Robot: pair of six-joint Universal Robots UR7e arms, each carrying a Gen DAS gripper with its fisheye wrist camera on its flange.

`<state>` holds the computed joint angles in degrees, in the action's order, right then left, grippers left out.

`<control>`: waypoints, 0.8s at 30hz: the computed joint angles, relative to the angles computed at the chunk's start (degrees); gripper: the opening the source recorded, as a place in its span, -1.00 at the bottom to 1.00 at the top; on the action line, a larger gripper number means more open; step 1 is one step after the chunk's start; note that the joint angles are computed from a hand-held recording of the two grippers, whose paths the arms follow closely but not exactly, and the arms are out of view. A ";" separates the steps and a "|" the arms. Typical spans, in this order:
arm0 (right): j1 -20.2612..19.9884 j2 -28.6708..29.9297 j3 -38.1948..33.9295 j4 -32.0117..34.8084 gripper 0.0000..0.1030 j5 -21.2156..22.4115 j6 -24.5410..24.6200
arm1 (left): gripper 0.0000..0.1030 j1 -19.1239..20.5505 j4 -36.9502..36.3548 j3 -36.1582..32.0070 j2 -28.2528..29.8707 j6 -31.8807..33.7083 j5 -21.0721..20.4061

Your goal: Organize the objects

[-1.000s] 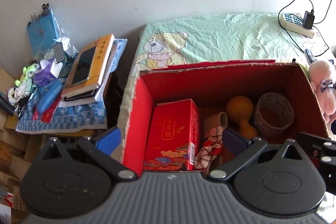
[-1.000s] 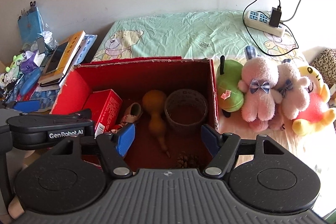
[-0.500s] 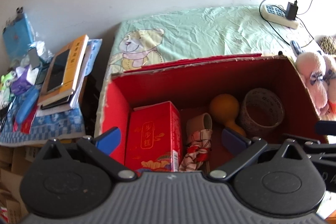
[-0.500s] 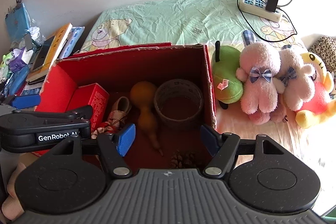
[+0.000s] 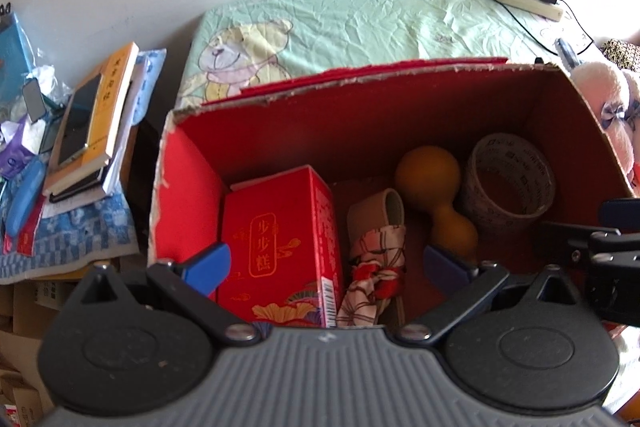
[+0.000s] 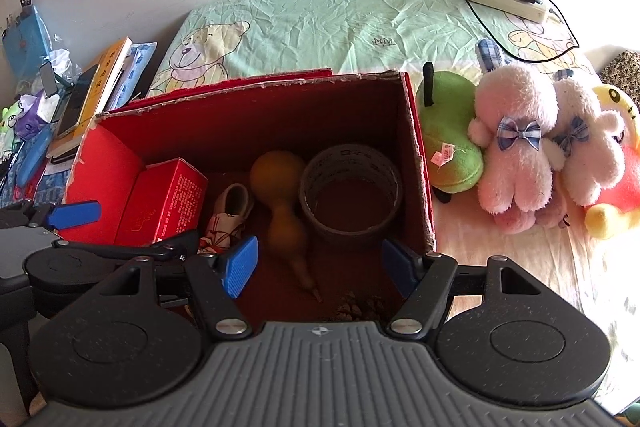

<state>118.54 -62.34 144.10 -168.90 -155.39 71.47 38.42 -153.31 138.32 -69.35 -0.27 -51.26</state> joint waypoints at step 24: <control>-1.97 1.90 1.57 -9.29 0.20 0.92 -5.90 | 0.99 -1.16 0.18 0.14 1.78 -3.80 3.11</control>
